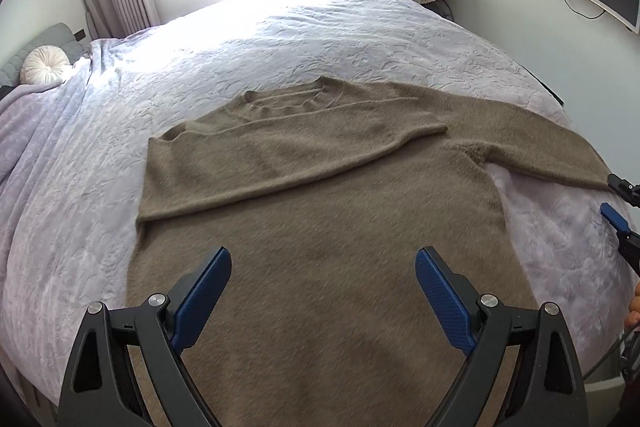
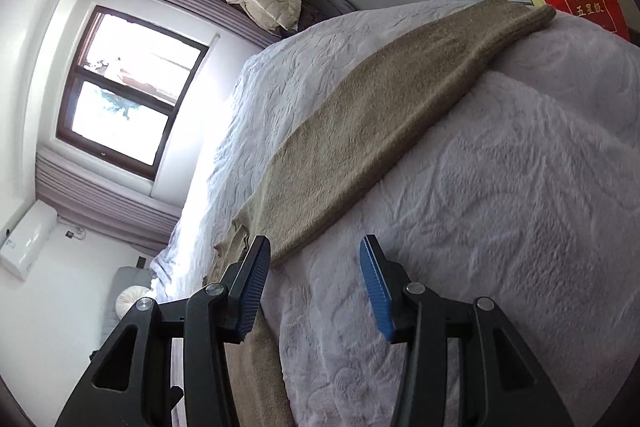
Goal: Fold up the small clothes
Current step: 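Grasp the other sleeve cuff with the right gripper, then fold the held sleeve across the sweater body with the right gripper, release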
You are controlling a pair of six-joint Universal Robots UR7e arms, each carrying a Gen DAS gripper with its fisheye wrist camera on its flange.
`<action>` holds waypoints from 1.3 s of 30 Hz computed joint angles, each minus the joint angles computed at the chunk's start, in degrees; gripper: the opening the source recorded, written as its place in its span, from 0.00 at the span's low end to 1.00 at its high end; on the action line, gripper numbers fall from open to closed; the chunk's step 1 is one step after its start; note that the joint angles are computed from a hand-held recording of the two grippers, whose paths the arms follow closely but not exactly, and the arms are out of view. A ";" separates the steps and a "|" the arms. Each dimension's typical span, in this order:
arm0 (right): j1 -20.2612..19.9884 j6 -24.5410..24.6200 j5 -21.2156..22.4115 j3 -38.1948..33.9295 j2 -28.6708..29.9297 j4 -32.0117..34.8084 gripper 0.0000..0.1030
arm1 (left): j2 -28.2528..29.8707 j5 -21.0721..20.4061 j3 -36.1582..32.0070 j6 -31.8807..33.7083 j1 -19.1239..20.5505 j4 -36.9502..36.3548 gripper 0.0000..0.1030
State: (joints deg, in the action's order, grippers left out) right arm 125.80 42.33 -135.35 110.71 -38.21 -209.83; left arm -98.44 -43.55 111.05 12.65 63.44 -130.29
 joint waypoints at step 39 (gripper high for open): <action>-0.74 -27.53 -0.51 -25.06 9.18 7.36 0.11 | 22.80 -4.58 -8.29 4.48 5.28 -12.74 0.92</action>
State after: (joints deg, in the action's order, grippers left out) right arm 125.07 14.81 -135.86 85.65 -29.03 -202.48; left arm -75.64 -48.13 102.77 17.12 68.71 -143.03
